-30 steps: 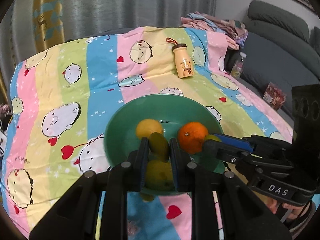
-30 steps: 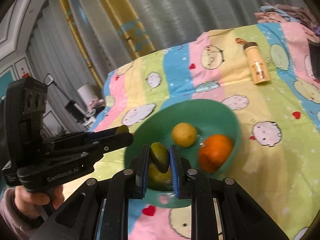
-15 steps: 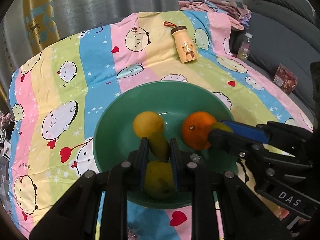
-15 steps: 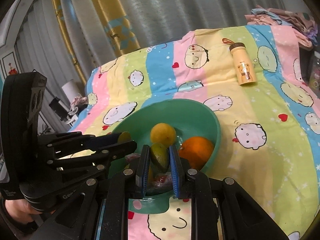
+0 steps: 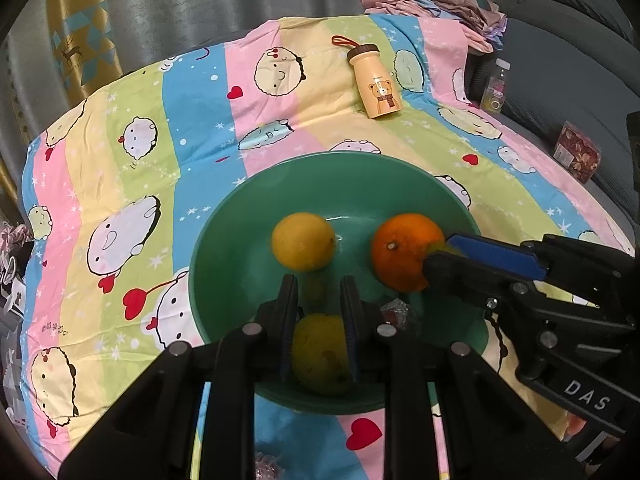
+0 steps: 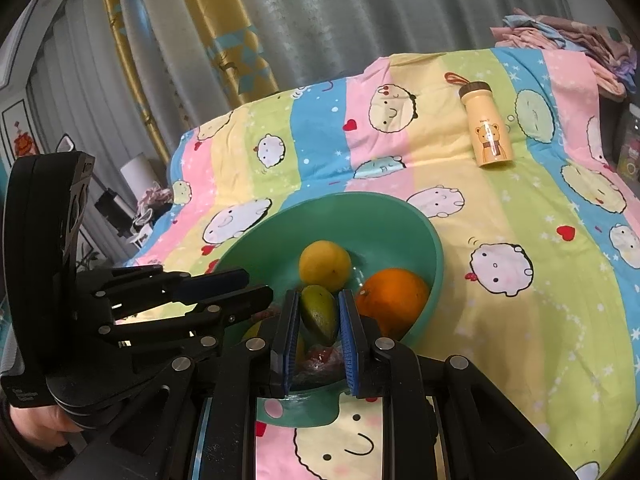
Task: Organize fruits
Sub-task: 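Carry the green fruits into the basin and open the left and right grippers, then move both open grippers toward the remaining wrapped candies on the sheet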
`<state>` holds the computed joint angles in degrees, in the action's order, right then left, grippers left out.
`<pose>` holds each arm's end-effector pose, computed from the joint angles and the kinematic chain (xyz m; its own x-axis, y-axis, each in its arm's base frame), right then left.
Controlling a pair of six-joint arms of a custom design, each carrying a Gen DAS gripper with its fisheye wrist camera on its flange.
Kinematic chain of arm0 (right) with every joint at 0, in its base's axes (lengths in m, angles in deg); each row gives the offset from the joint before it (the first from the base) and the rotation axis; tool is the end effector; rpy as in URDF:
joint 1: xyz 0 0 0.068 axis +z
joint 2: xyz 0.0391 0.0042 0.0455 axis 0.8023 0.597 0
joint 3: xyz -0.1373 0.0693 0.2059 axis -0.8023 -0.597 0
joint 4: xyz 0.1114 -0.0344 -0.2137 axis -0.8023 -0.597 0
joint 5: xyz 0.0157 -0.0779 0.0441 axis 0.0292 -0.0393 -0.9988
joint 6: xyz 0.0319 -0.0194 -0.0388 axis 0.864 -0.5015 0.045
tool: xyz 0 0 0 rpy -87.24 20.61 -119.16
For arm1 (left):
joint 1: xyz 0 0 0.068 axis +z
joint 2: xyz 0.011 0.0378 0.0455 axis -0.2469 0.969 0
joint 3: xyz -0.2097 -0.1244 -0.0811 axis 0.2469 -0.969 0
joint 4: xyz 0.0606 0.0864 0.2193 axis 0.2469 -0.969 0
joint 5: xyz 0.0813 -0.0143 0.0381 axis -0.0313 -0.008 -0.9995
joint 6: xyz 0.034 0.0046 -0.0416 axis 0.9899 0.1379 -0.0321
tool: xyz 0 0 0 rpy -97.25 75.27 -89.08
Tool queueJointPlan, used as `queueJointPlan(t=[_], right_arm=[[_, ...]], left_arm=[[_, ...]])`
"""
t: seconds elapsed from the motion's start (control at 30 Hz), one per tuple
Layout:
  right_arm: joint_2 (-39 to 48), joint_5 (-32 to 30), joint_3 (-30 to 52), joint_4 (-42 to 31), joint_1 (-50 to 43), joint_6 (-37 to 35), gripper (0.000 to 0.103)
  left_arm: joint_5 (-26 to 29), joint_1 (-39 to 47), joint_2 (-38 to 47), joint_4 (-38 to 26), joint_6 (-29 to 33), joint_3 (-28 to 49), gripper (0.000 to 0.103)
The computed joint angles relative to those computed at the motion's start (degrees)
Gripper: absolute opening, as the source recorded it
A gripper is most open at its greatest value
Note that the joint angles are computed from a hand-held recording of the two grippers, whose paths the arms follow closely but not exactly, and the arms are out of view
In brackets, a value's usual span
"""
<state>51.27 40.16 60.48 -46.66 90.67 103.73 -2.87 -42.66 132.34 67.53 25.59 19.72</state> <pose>0.2532 0.1800 0.0925 -0.5938 0.2451 -0.7663 -0.0544 0.9380 0.3422 0.3193 -0.1749 0.1028 -0.5317 0.5070 -0.6784 0.6257 0.7750 0.0888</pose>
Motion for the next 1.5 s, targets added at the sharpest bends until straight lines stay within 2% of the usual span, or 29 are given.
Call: queueJointPlan(t=[0.07,0.17,0.23,0.3,0.37,0.5,0.53,0.7,0.9,1.0,1.13,1.23,1.37,1.5], right_arm=[[-0.40,0.06,-0.44,0.34,-0.04,-0.06,0.021],[-0.74,0.73,-0.64,0.23,0.09,0.26,0.022],[-0.91,1.31,-0.68,-0.10,0.17,0.75,0.029],[-1.55,1.92,-1.37,0.26,0.22,1.41,0.041],[-2.45,2.22,-2.66,1.57,0.15,1.74,0.047],[-4.34,1.48,-5.87,5.92,-0.48,2.42,0.057],[-4.55,1.25,-6.30,6.77,-0.58,2.51,0.058],[-5.19,0.38,-8.36,11.10,-0.61,3.14,0.067],[-4.33,-0.67,-9.17,14.48,-0.16,3.42,0.071],[-3.81,-1.65,-9.13,15.46,0.04,2.84,0.071],[-2.66,-5.63,-11.15,21.74,-1.05,3.64,0.072],[-2.40,-5.38,-11.68,23.06,-1.07,4.40,0.074],[-2.12,-6.38,-11.85,24.46,-0.69,4.31,0.075],[-1.34,-9.52,-10.40,25.15,1.10,1.28,0.076]], left_arm=[[-1.03,-0.28,-0.35,0.81,0.13,-0.66,0.024],[-1.43,-0.31,-1.29,2.18,0.26,-1.88,0.035],[-2.39,-0.46,-2.22,3.66,0.37,-3.14,0.051],[-3.61,-0.49,-3.32,5.69,0.74,-4.71,0.053],[-4.07,-0.38,-4.82,7.07,0.87,-6.22,0.059],[-7.02,-0.60,-8.22,11.19,1.24,-10.09,0.084],[-7.69,-0.70,-8.93,12.15,1.38,-10.94,0.088],[-10.65,-0.88,-12.02,15.73,2.67,-14.62,0.096],[-9.64,0.71,-14.94,16.87,2.75,-17.52,0.099],[-5.90,3.18,-16.45,15.40,1.49,-18.18,0.100],[1.13,8.97,-18.77,12.52,-2.30,-18.83,0.102],[5.74,14.73,-20.18,11.36,-5.08,-19.68,0.102],[8.86,20.94,-21.46,11.47,-6.21,-22.03,0.102],[14.93,27.54,-19.93,13.88,-6.89,-25.24,0.102]])
